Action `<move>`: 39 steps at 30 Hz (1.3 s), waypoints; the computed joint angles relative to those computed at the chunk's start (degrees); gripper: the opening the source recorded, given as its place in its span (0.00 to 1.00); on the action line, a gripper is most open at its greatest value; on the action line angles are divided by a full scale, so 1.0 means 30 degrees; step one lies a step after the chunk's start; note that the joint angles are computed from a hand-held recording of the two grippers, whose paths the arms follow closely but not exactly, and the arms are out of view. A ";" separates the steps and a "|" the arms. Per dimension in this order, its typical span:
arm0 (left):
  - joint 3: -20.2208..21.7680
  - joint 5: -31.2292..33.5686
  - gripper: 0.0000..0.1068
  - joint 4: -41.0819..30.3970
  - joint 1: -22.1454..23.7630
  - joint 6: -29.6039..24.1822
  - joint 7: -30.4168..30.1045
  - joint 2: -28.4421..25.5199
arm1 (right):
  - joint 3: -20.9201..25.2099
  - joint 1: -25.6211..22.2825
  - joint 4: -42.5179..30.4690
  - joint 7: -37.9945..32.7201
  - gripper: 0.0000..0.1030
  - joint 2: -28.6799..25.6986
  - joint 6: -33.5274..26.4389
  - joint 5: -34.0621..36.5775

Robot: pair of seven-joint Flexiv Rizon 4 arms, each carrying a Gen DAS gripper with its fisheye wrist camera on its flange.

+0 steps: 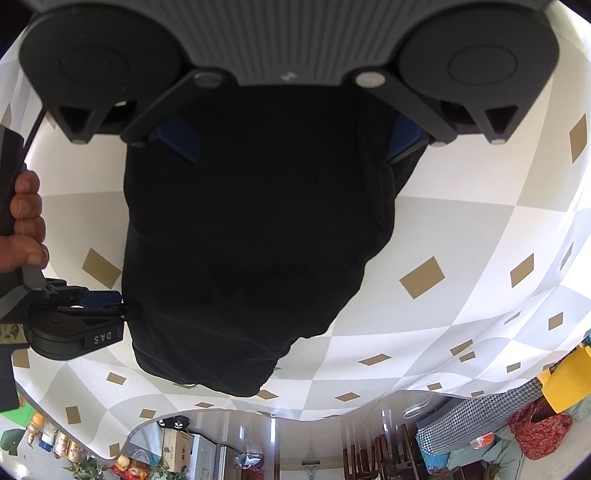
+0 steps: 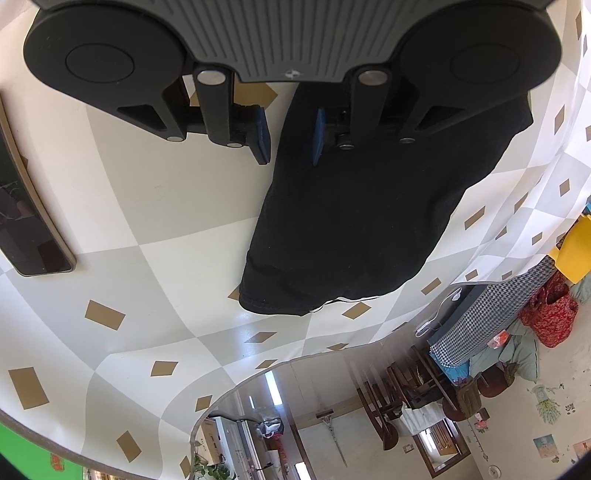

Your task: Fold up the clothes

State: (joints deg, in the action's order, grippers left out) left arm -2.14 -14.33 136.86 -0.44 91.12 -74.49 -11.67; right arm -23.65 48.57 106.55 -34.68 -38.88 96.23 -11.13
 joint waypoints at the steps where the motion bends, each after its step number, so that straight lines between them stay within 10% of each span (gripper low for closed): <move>1: -0.0073 0.0008 0.96 0.0022 -0.0008 -0.0043 0.0049 -0.0027 | 0.0103 -0.0074 -0.0009 -0.0005 0.24 0.0019 -0.0011 0.0010; 8: 0.0575 0.0914 0.96 -0.0105 -0.0779 -0.0471 -0.0293 -0.0622 | 0.0869 -0.0694 -0.0185 0.0041 0.25 0.0067 -0.0136 -0.0105; 24: -0.5928 -0.1454 0.96 0.2183 0.5304 0.1427 0.3304 -0.0022 | 0.1050 -0.0849 -0.0292 0.0099 0.28 -0.0073 -0.0122 -0.0371; 32: -0.4881 -0.2336 0.96 0.2065 0.5051 0.0346 0.4385 0.0344 | 0.0880 -0.0662 -0.0216 0.0054 0.31 -0.0055 -0.0112 -0.0328; 39: -0.0732 -0.1530 0.96 0.0777 0.2190 -0.1172 0.3760 0.0049 | 0.0732 -0.0537 -0.0197 -0.0096 0.32 -0.0079 -0.0130 -0.0414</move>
State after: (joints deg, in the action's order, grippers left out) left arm -4.33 -18.92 139.19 6.13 87.60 -63.21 -11.52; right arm -21.46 46.96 105.96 -34.97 -39.12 95.84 -12.37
